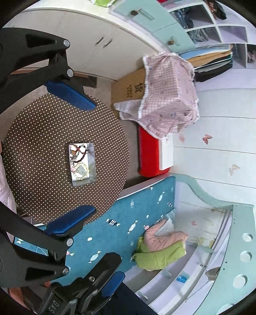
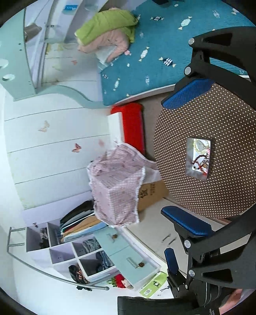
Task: Organize jewelry
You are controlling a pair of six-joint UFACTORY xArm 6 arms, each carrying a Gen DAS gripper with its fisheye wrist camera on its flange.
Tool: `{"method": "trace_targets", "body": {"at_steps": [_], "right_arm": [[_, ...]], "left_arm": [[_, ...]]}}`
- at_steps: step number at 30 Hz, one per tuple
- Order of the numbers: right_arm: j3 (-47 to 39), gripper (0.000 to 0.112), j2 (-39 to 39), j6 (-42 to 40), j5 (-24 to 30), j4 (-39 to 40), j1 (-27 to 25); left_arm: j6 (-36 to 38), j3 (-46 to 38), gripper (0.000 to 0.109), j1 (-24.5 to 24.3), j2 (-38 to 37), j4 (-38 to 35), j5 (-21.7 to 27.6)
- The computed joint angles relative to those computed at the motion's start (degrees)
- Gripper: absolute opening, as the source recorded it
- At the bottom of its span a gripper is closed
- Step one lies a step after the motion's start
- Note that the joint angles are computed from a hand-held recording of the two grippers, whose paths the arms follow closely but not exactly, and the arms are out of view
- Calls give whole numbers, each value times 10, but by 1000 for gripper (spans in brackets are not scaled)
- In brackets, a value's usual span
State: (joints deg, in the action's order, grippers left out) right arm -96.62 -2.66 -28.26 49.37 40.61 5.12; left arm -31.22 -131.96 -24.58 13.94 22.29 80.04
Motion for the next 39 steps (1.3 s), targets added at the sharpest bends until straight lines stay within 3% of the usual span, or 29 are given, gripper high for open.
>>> {"method": "trace_targets", "body": {"at_steps": [14,39], "right_arm": [[37,95,-28,-26,-50,24,4],[45,95,-32,-13,-78,22,9]], "left_arm": [[-20,29,97,-12,-28,41,-15],[-5,17,98,-8,-24,71,-35]]}}
